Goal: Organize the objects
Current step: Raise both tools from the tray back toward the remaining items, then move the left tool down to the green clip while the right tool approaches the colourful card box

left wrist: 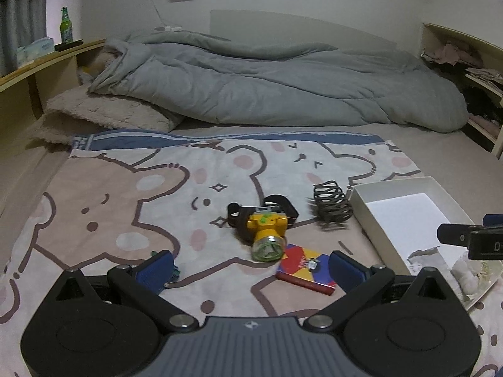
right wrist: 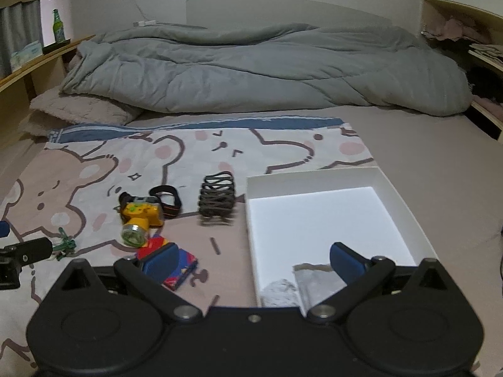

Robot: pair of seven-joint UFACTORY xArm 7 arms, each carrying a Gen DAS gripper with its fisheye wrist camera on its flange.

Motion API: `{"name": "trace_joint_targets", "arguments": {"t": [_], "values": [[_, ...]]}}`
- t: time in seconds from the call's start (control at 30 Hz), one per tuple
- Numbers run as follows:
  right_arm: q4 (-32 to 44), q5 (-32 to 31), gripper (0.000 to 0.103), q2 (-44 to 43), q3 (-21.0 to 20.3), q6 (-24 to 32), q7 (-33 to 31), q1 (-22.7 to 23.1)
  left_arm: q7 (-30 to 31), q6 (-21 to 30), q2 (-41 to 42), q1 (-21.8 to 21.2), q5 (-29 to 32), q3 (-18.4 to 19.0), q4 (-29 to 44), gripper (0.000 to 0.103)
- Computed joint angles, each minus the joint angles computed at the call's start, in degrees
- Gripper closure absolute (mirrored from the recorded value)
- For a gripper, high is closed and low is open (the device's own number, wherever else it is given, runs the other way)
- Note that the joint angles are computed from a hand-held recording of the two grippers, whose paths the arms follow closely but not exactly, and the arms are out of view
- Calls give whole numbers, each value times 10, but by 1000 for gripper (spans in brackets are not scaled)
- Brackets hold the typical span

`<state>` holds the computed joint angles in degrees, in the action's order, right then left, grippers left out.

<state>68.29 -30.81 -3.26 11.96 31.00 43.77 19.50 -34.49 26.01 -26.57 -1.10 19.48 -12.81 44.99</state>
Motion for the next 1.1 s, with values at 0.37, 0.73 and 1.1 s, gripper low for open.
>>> {"name": "trace_joint_targets", "arguments": {"t": [0.37, 0.73, 1.1], "values": [[38, -17, 0, 40, 1, -3, -2, 32, 0, 7, -15, 24, 9, 8, -15, 0], [129, -114, 0, 116, -16, 33, 19, 91, -21, -30, 4, 67, 29, 25, -18, 0], [250, -30, 0, 216, -57, 23, 0, 129, -17, -41, 47, 115, 90, 52, -1, 0]]}}
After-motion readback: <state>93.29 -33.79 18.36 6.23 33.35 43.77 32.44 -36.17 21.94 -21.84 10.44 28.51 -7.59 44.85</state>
